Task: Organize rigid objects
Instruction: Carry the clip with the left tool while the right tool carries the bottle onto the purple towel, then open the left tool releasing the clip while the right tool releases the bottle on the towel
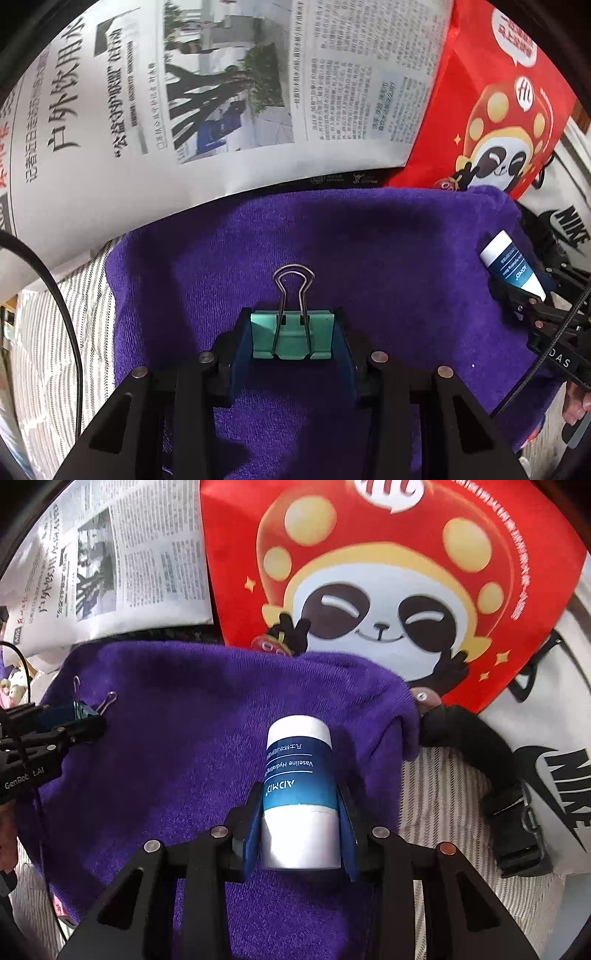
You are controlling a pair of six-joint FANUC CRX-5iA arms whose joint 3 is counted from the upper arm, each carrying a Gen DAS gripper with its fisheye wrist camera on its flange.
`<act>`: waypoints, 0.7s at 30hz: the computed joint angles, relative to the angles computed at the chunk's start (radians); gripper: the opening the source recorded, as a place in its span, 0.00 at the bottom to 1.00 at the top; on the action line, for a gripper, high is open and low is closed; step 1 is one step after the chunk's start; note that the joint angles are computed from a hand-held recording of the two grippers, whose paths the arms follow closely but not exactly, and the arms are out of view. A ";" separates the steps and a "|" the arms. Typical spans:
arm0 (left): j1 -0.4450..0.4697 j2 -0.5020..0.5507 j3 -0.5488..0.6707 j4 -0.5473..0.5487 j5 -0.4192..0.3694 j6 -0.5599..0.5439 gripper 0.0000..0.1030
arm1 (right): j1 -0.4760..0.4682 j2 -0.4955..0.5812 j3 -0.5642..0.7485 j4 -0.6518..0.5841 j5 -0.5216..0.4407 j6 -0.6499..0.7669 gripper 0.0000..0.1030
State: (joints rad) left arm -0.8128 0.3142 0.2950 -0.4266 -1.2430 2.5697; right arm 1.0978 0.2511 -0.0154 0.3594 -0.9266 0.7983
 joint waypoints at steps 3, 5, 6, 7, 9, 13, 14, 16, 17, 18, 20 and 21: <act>0.000 0.033 0.043 0.002 -0.026 -0.021 0.38 | -0.002 -0.006 -0.008 -0.010 0.003 0.007 0.35; -0.004 0.053 0.075 0.006 -0.043 -0.029 0.39 | -0.006 -0.012 -0.013 -0.023 0.008 0.017 0.36; -0.005 0.062 0.088 0.009 -0.050 -0.034 0.42 | -0.007 -0.016 -0.018 -0.024 0.013 0.018 0.37; -0.011 0.070 0.099 0.006 -0.062 -0.038 0.44 | -0.008 -0.021 -0.026 -0.023 0.018 0.020 0.39; -0.021 0.072 0.106 -0.001 -0.078 -0.032 0.49 | -0.017 -0.020 -0.016 -0.049 0.023 0.049 0.42; -0.031 0.059 0.085 0.012 -0.070 -0.006 0.53 | -0.025 -0.020 0.004 -0.083 0.007 0.094 0.59; -0.037 0.058 0.086 0.016 -0.074 0.002 0.53 | -0.019 -0.026 -0.003 -0.071 0.002 0.078 0.60; -0.048 0.048 0.079 0.019 -0.074 0.021 0.53 | -0.010 -0.041 -0.015 -0.063 -0.003 0.053 0.60; -0.056 0.043 0.076 0.014 -0.076 0.031 0.53 | -0.007 -0.054 -0.023 -0.063 -0.006 0.040 0.60; -0.072 0.040 0.082 0.003 -0.086 0.048 0.53 | -0.003 -0.069 -0.032 -0.064 -0.006 0.029 0.60; -0.100 0.029 0.089 -0.018 -0.097 0.074 0.53 | 0.006 -0.110 -0.058 -0.063 -0.005 0.004 0.61; -0.118 0.023 0.094 -0.030 -0.104 0.089 0.53 | 0.013 -0.134 -0.074 -0.058 -0.008 -0.011 0.61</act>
